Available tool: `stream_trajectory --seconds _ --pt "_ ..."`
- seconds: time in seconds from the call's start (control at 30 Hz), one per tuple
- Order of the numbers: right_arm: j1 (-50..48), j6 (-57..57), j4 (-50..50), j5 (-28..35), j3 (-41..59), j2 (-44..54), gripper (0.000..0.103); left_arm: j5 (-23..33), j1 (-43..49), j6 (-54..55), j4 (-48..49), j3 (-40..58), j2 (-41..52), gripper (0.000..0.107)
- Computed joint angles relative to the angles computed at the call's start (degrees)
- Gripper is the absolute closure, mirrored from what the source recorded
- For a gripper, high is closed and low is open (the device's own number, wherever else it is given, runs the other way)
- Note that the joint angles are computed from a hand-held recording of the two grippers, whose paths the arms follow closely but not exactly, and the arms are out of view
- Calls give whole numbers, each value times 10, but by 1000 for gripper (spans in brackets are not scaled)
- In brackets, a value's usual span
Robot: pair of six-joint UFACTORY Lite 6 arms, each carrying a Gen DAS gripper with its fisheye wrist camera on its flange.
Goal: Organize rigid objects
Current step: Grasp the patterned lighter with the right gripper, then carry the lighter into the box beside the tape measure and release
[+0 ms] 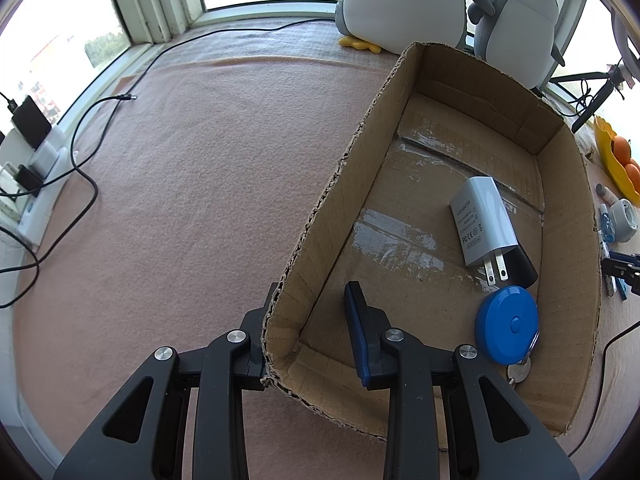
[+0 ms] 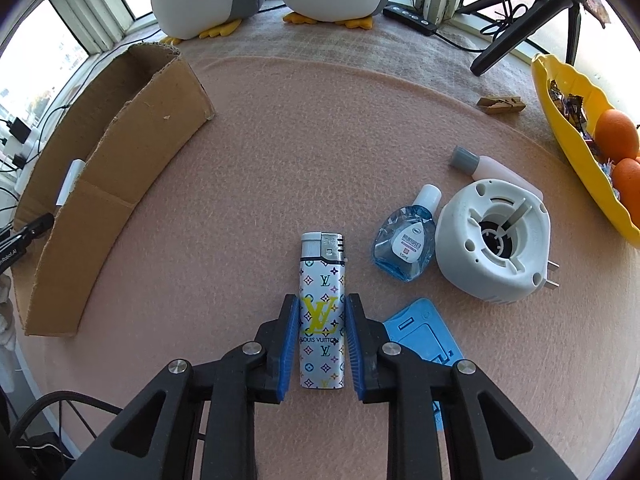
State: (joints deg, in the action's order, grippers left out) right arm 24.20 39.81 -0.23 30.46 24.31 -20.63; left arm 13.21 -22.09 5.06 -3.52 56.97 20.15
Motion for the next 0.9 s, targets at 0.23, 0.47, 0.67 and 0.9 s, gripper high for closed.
stream_trajectory --seconds 0.23,0.47,0.67,0.9 --pt "61 115 -53 20 6 -39 82 0 0 0 0 0 0 78" --pt "132 207 -114 60 79 -26 82 0 0 -2 1 0 0 78" --pt "182 246 -161 79 191 42 82 0 -1 -2 1 0 1 78" --pt "221 247 -174 69 308 135 82 0 -1 -3 2 0 0 78"
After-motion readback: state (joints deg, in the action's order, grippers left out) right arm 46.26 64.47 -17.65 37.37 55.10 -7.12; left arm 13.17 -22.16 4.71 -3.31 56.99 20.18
